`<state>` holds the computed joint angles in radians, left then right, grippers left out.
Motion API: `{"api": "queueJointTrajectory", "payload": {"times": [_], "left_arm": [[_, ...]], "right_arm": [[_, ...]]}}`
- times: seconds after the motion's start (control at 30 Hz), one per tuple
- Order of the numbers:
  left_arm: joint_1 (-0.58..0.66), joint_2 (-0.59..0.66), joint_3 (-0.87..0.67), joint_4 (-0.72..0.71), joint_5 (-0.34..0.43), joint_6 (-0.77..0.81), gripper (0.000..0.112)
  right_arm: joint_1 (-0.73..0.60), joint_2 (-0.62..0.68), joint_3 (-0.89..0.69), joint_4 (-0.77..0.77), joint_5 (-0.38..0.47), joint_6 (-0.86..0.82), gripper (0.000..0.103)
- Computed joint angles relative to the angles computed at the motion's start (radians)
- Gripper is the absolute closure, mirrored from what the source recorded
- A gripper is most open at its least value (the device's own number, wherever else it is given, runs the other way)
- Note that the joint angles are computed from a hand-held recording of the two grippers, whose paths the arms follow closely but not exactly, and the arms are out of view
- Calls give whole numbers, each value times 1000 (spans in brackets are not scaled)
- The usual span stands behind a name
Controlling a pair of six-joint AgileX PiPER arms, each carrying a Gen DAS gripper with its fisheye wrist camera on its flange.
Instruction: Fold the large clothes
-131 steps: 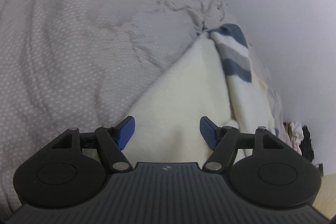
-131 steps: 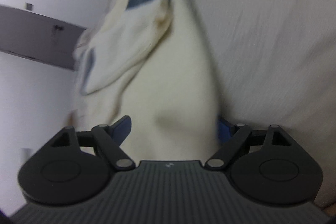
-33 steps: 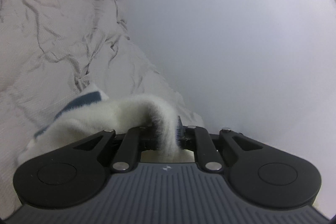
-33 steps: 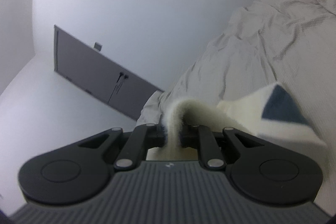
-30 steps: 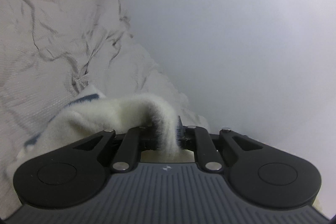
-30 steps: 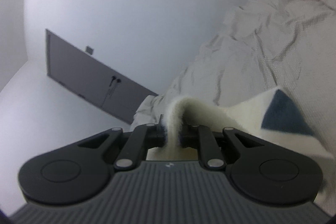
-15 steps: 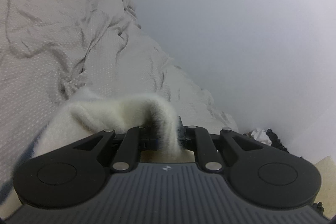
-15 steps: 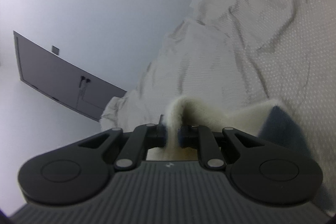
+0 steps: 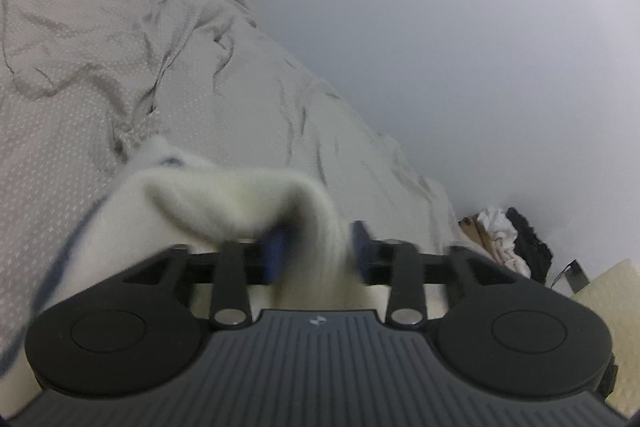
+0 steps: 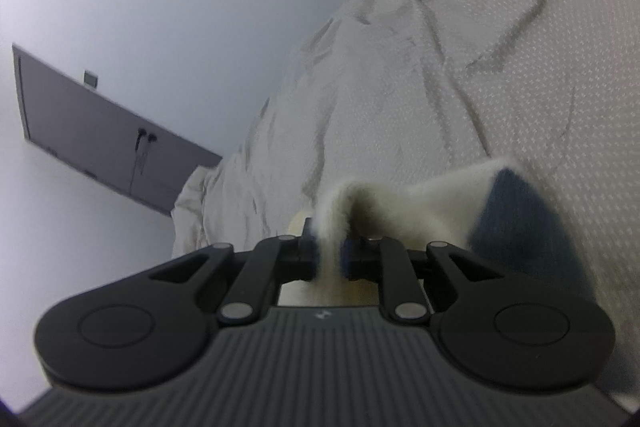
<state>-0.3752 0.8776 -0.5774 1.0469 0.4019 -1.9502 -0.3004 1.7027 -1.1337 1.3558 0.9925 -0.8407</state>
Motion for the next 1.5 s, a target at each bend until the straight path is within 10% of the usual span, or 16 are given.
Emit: {"api": "queueJointTrajectory", "payload": {"times": [0.17, 0.5, 0.73, 0.97, 1.23, 1.5], "left_arm": [[-155, -57, -27, 44, 137, 8, 44], [-427, 67, -131, -5, 451, 158, 43], [-326, 174, -156, -68, 451, 289, 43], [-244, 260, -184, -89, 420, 350, 43], [-218, 255, -181, -111, 393, 376, 43], [-545, 179, -195, -39, 713, 209, 43]], "right_arm": [[-28, -52, 44, -2, 77, -40, 36], [67, -206, 100, -186, -19, -126, 36], [220, -218, 124, -348, -356, -176, 47], [318, -119, 81, -421, -522, -143, 48], [333, -123, 114, -374, -574, -192, 48], [263, -327, 252, -288, -487, -269, 48]]}}
